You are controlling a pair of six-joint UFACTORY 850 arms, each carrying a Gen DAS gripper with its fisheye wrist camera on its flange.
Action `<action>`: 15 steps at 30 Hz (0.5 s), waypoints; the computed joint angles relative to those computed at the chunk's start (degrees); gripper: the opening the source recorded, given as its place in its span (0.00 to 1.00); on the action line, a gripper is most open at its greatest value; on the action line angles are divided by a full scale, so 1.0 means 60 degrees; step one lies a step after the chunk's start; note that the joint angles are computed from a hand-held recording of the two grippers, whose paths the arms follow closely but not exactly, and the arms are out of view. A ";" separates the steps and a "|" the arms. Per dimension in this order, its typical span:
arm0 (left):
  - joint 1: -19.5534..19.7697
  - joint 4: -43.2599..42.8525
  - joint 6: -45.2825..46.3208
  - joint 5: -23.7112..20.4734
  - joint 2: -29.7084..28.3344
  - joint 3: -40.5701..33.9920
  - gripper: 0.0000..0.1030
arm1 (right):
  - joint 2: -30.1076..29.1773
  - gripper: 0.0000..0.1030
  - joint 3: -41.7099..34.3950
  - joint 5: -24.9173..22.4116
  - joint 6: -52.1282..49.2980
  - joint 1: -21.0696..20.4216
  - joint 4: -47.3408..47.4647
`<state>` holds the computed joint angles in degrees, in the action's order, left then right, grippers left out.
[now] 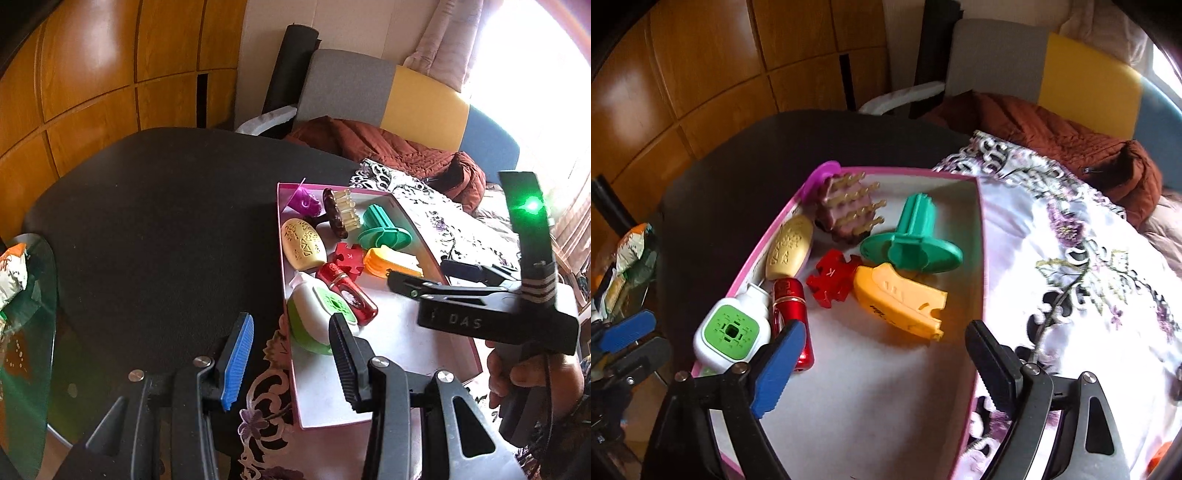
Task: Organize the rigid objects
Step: 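Move both tools back over the cloth toward the orange cubes and black cup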
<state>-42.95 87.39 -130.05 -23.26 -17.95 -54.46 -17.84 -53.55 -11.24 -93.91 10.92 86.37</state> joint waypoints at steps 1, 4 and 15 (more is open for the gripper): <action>-0.0007 0.0005 0.0017 -0.0004 0.0008 -0.0002 0.41 | 0.0110 0.89 0.0095 0.0012 -0.0438 -0.0023 0.0475; -0.0065 -0.0057 0.0146 -0.0054 0.0015 -0.0025 0.41 | 0.0332 0.90 0.0270 -0.0149 -0.1003 -0.0190 0.1114; -0.0333 -0.0354 0.0828 -0.0189 -0.0087 -0.0270 0.41 | 0.1167 0.93 0.0921 -0.0400 -0.2396 -0.1037 0.2449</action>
<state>-44.95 85.26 -125.08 -24.39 -18.47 -56.08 -10.84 -48.02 -13.64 -108.28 4.70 101.06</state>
